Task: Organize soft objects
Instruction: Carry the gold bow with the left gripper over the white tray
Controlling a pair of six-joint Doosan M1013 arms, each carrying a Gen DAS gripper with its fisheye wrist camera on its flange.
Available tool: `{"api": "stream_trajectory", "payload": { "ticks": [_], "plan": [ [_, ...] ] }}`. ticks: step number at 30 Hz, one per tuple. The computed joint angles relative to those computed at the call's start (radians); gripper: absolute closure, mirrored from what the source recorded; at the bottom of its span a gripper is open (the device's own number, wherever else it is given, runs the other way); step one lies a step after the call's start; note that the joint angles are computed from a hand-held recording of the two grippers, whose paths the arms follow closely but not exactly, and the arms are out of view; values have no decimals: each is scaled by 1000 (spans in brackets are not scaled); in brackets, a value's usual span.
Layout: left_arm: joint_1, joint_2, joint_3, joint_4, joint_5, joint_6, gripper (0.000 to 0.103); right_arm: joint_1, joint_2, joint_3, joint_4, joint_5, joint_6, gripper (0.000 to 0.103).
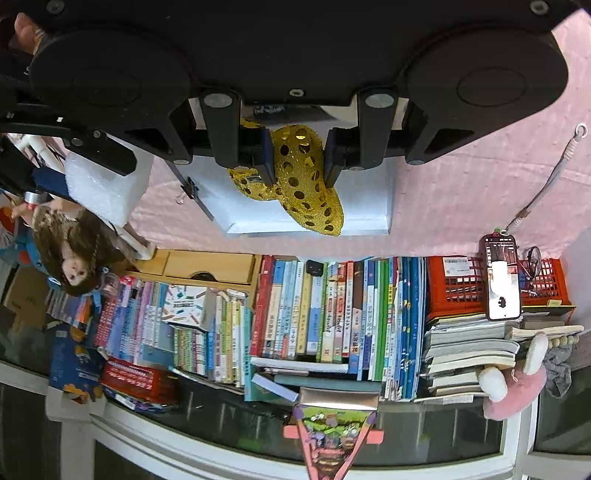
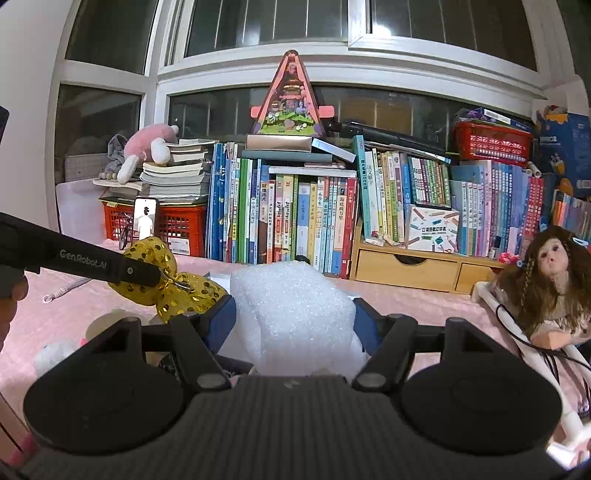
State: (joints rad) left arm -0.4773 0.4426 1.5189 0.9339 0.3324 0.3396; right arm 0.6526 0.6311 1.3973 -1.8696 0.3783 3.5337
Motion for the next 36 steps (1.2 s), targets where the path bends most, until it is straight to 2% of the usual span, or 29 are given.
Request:
{"api": "stream_trajectory", "payload": {
  "ticks": [4, 8, 10, 12, 17, 20, 24, 31, 36],
  "plan": [
    [16, 36, -80, -150, 59, 154, 78, -14, 18, -56, 127, -39, -147, 33],
    [37, 77, -168, -325, 114, 316, 78, -32, 47, -134, 391, -78, -406, 33],
    [43, 97, -209, -350, 149, 347, 78, -43, 67, -185, 605, -88, -609, 33],
    [48, 117, -245, -370, 180, 370, 78, -51, 87, -229, 765, -80, -767, 33],
    [52, 170, -332, -406, 260, 424, 78, -64, 136, -329, 1068, -27, -1052, 33],
    [55, 204, -385, -434, 308, 469, 78, -70, 171, -397, 1217, 33, -1190, 33],
    [71, 257, -475, -550, 387, 569, 78, -82, 229, -511, 1427, 150, -1365, 33],
    [105, 366, -648, -716, 540, 681, 78, -101, 337, -715, 1638, 371, -1500, 32],
    [122, 409, -698, -812, 605, 721, 77, -108, 411, -843, 1695, 512, -1544, 32]
  ]
}}
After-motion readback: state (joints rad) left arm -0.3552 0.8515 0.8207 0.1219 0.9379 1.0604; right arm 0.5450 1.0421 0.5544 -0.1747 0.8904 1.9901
